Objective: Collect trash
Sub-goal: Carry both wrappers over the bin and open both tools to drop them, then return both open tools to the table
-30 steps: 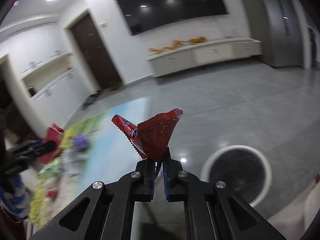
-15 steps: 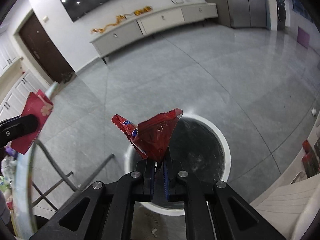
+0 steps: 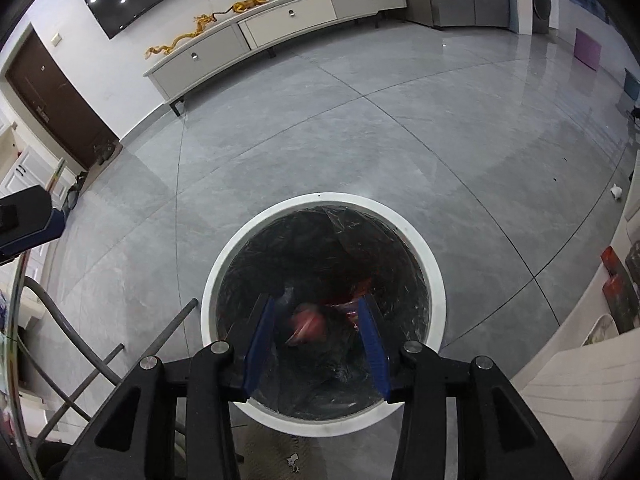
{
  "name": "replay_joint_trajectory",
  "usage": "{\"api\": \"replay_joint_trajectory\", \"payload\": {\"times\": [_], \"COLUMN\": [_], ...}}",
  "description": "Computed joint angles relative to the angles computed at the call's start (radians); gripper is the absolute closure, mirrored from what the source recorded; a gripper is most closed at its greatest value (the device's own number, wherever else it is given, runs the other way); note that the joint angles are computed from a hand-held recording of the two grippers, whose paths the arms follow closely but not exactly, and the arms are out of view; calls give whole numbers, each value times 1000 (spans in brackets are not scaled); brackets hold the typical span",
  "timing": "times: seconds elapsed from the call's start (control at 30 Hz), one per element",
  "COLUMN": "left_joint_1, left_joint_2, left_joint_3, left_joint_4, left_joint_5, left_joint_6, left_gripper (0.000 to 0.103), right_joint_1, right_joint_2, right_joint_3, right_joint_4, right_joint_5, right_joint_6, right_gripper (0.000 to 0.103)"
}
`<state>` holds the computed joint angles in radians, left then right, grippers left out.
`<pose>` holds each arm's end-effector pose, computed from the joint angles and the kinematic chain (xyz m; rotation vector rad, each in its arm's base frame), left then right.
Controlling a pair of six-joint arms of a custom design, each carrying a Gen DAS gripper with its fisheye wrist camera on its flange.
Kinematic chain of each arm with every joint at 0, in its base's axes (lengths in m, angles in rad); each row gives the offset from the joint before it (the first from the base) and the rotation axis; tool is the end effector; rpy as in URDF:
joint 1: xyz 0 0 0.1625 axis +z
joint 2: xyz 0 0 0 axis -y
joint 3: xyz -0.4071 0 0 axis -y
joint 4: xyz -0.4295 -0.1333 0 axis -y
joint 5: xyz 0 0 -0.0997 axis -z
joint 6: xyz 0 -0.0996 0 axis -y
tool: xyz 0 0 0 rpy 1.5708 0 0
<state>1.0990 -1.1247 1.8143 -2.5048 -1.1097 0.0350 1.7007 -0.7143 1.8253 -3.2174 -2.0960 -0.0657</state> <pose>-0.1260 -0.6377 0.1941 0.6032 2.6405 -0.4623 0.1640 -0.6118 0.0211 0.0617 -2.5523 0.7203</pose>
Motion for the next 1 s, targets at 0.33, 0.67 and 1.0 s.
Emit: {"api": "replay_joint_trajectory", "payload": {"times": [0.33, 0.67, 1.0], "left_joint_1": [-95, -190, -201], "left_joint_2": [-232, -552, -886], "left_joint_3": [164, 304, 440], "left_joint_4": [-187, -174, -103], "left_joint_5": [120, 260, 436], "left_joint_6": [50, 75, 84], "left_gripper": [52, 51, 42], "right_joint_1": [133, 347, 466], "right_joint_2": [-56, -73, -11], "right_joint_3": [36, -5, -93], "right_joint_4": [-113, -221, -183], "right_joint_5": [8, 25, 75], "right_joint_6": [-18, -136, -197], "right_gripper": [62, 60, 56]}}
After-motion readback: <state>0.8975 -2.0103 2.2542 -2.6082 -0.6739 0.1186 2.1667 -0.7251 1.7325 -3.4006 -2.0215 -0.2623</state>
